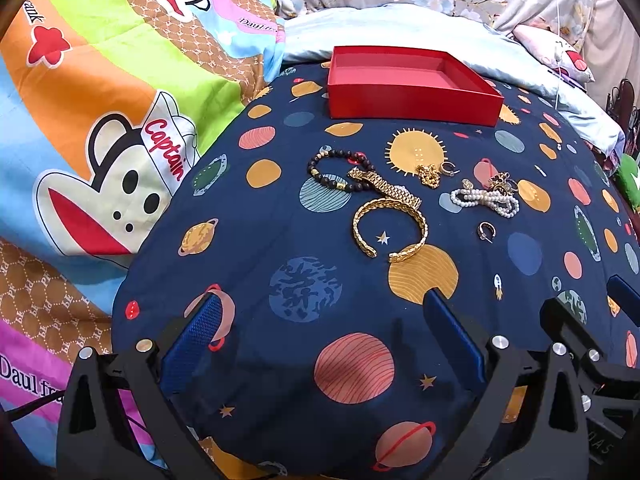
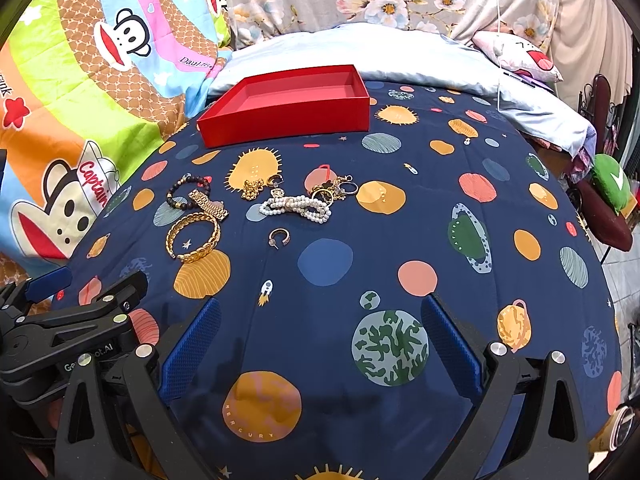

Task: Organize jewelry

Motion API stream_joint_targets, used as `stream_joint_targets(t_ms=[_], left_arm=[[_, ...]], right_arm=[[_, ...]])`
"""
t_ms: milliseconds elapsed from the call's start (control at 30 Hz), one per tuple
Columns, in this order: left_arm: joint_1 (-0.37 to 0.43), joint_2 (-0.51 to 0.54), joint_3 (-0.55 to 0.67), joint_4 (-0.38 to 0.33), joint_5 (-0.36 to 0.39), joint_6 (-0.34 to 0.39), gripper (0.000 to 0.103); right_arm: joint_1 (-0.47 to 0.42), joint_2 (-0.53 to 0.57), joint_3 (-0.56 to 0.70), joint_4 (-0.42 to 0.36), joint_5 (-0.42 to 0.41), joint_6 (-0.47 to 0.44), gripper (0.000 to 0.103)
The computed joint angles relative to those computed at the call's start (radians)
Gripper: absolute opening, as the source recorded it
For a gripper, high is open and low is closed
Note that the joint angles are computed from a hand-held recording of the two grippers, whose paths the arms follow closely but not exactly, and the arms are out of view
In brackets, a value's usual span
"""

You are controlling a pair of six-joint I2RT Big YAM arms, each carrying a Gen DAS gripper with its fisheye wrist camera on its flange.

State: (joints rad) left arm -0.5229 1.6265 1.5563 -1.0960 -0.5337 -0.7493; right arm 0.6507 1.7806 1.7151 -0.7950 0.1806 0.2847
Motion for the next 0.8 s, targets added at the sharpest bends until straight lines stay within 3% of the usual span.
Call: stream_joint_targets(t_ms=[333, 600, 800], left_arm=[[0.002, 0.0, -0.003, 0.002, 0.003, 0.001, 0.098], [0.037, -0.007, -0.024, 0.047, 0.055, 0.011, 0.098], [0.079, -0.003, -0.03, 0.073, 0.08, -0.01, 0.098]], right_arm=[[-0.002, 0.002, 0.0, 0.002, -0.004, -0.004, 0.098], [-0.021, 0.032, 0.032, 0.033, -0.022, -0.038, 0.098], [-0.053, 0.118, 0.147, -0.022, -0.104, -0.043, 0.076]])
